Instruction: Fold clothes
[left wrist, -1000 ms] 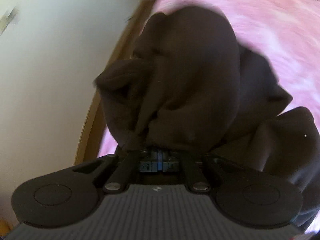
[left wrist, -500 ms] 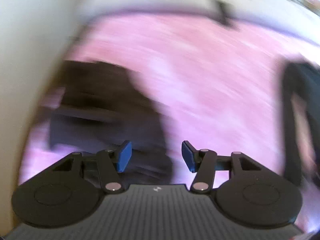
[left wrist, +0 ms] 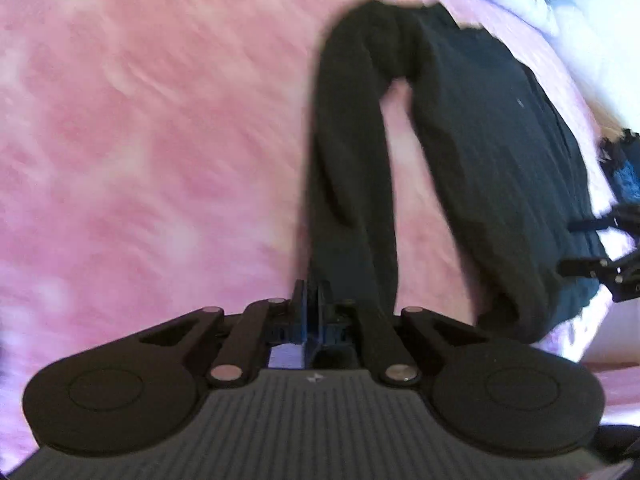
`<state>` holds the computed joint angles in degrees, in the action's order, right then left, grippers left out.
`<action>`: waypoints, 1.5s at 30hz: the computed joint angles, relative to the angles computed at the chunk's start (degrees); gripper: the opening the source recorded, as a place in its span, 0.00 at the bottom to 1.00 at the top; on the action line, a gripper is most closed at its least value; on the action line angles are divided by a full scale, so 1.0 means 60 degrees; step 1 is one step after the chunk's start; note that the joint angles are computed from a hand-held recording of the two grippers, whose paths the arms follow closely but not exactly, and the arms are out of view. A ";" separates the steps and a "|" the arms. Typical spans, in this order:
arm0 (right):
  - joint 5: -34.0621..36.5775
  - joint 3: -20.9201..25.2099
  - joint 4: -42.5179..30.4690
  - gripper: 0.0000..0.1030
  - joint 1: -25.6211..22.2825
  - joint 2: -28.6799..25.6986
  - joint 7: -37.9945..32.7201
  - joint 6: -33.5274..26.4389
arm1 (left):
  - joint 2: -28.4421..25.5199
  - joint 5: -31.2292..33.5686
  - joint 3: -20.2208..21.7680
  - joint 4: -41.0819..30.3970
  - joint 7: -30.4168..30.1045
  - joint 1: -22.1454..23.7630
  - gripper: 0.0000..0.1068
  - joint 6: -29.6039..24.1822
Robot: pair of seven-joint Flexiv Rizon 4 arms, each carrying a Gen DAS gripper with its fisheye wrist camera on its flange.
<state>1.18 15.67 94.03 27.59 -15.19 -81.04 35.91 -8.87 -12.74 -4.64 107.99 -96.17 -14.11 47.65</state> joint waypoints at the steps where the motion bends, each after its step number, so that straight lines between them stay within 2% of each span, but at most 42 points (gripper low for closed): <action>1: 0.0062 -0.0026 0.0171 0.76 -0.0082 0.0123 0.0038 0.0117 | 0.0144 0.0576 0.0194 -0.0314 -0.0213 0.0075 0.02 -0.0358; 4: 0.0238 -0.0067 0.0628 0.76 -0.0287 0.0434 0.0135 0.0521 | 0.0325 0.2130 0.0565 -0.1357 -0.0641 0.0407 0.02 -0.1211; 7: 0.0403 -0.0059 0.0963 0.78 -0.0383 0.0612 0.0282 0.0893 | 0.0122 0.2352 0.0715 -0.2170 -0.0502 0.0877 0.02 -0.1523; 13: 0.0345 -0.0001 0.1109 0.78 -0.0242 0.0592 0.0746 0.1088 | -0.0838 -0.0005 0.0654 -0.3234 0.0780 0.1971 0.02 -0.2526; 16: -0.0126 -0.0030 0.1034 0.79 0.0056 0.0418 0.1433 0.1404 | -0.1397 -0.0462 0.0712 -0.3494 0.1043 0.2295 0.03 -0.2363; 19: -0.0889 -0.0151 0.0821 0.79 0.0463 0.0092 0.2559 0.1562 | -0.1998 -0.0830 0.0821 -0.3750 0.1180 0.2737 0.10 -0.2547; 20: -0.1166 -0.0194 0.0710 0.80 0.0609 -0.0051 0.2936 0.1583 | -0.2188 -0.0752 0.0867 -0.3903 0.1238 0.2832 0.11 -0.2675; 21: -0.1414 -0.0231 0.0580 0.80 0.0748 -0.0200 0.3294 0.1577 | -0.2261 -0.0503 0.0911 -0.3987 0.1448 0.2849 0.16 -0.2729; 22: -0.1539 -0.0231 0.0387 0.80 0.0860 -0.0383 0.3568 0.1508 | -0.2226 -0.0305 0.0918 -0.3928 0.1795 0.2850 0.20 -0.2624; 23: -0.1628 -0.0215 0.0125 0.80 0.0994 -0.0642 0.3792 0.1435 | -0.2152 -0.0170 0.0886 -0.3781 0.2290 0.2854 0.29 -0.2431; 26: -0.1746 -0.0098 -0.0659 0.80 0.1315 -0.1279 0.3982 0.1185 | -0.1760 -0.0439 0.0497 -0.2752 0.4636 0.2873 0.44 -0.1513; 28: -0.1749 -0.0019 -0.1218 0.80 0.1521 -0.1698 0.3890 0.1038 | -0.1672 -0.0238 0.0341 -0.2263 0.6183 0.2671 0.46 -0.1212; 29: -0.1745 0.0009 -0.1511 0.80 0.1632 -0.1911 0.3834 0.0956 | -0.1711 0.0156 0.0408 -0.2106 0.6548 0.2466 0.47 -0.0920; 31: -0.1732 0.0025 -0.2009 0.81 0.1829 -0.2251 0.3738 0.0808 | -0.1953 0.1096 0.0620 -0.1979 0.6810 0.2054 0.46 -0.0341; 34: -0.1809 -0.0047 -0.2590 0.81 0.2103 -0.2619 0.3666 0.0538 | -0.2358 0.0714 0.0615 -0.1979 0.6816 0.2135 0.40 -0.0263; 36: -0.1864 -0.0111 -0.2770 0.81 0.2238 -0.2715 0.3692 0.0392 | -0.2405 0.0095 0.0469 -0.2045 0.7114 0.2387 0.11 -0.0774; 37: -0.1867 -0.0133 -0.2805 0.81 0.2266 -0.2725 0.3694 0.0333 | -0.2379 -0.0241 0.0407 -0.2107 0.7230 0.2512 0.03 -0.1117; 38: -0.1890 -0.0172 -0.2842 0.81 0.2309 -0.2742 0.3753 0.0254 | -0.2281 -0.0620 0.0351 -0.2202 0.7304 0.2645 0.00 -0.1572; 41: -0.1928 -0.0264 -0.2950 0.81 0.2412 -0.2803 0.4011 0.0014 | -0.2074 -0.1888 0.0263 -0.2534 0.7291 0.3045 0.00 -0.2834; 45: -0.1904 -0.0285 -0.2994 0.82 0.2416 -0.2819 0.4195 0.0036 | -0.2072 -0.5094 0.0100 -0.2802 0.6082 0.3787 0.00 -0.3163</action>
